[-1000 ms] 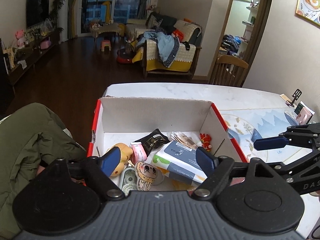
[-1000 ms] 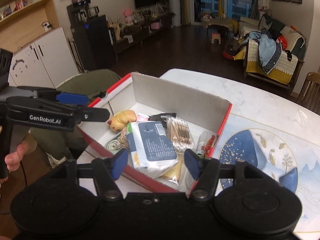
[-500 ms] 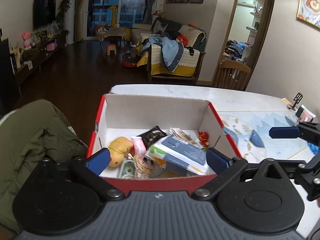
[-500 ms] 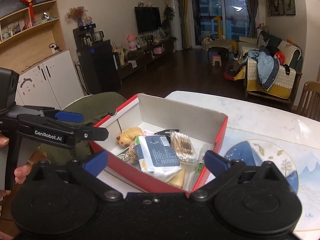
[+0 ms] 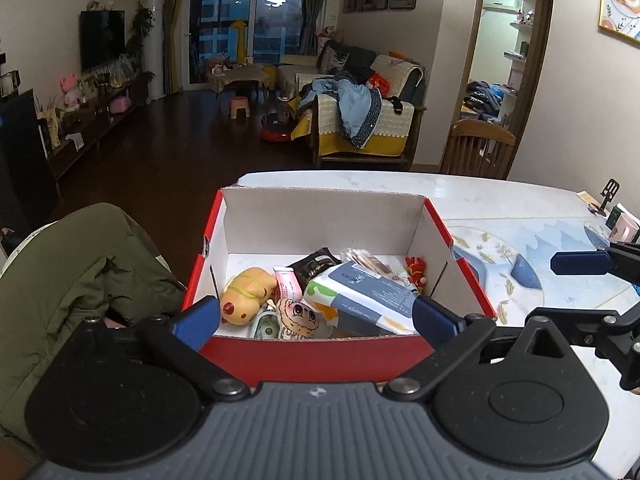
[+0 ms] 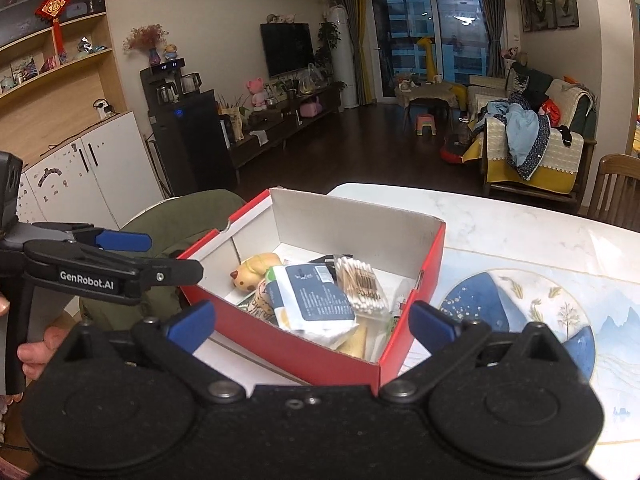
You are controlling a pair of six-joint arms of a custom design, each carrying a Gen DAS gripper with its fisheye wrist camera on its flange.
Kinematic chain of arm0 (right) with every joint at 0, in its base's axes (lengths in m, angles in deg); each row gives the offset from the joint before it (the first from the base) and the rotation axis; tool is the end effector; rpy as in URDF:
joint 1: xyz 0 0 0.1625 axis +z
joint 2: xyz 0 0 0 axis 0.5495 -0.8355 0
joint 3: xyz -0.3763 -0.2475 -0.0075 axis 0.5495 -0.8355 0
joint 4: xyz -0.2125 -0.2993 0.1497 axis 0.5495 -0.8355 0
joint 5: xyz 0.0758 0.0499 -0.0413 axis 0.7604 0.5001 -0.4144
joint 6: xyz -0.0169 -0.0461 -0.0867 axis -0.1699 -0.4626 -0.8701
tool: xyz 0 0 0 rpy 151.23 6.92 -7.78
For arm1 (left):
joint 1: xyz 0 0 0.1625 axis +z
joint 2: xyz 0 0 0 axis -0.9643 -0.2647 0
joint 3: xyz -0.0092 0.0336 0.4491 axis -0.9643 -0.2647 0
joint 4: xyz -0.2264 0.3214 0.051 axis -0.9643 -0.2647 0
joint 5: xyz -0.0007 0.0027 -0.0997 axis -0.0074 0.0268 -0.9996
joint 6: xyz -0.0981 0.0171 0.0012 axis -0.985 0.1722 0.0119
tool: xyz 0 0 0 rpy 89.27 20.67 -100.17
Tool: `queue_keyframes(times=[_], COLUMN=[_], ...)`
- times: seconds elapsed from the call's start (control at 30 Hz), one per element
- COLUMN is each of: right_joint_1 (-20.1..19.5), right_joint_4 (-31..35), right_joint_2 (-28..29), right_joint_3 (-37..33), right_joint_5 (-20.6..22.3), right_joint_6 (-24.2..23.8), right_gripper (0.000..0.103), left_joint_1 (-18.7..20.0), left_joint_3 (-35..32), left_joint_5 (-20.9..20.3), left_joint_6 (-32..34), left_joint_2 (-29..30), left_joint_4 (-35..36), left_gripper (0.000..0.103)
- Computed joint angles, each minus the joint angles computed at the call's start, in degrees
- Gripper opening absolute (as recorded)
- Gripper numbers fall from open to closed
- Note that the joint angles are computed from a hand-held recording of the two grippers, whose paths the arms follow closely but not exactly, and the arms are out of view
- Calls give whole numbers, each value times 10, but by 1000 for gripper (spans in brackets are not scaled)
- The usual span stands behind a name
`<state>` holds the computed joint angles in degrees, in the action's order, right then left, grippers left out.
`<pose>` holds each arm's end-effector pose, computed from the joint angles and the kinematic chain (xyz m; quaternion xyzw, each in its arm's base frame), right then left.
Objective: Organize objects
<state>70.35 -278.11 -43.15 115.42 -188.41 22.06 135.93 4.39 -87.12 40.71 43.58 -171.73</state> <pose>0.2566 -0.6718 0.2042 0.2031 -0.8643 0.3933 0.2390 -0.2036 -0.7465 0.2093 0.3251 0.8683 -0.3085 0.2127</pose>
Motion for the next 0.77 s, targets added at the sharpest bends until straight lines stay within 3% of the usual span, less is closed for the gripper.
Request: queue_keyframes(times=[0.77], right_joint_1=[-10], right_joint_4=[-37], right_joint_2=[-22], right_joint_3=[44], right_joint_5=[8], right_joint_6=[-6], right_gripper=[103], left_joint_1=[-20], left_joint_3=[24], left_joint_5=[-1], left_joint_6=[11], left_joint_2=[8], left_joint_4=[-42], left_gripper=[103])
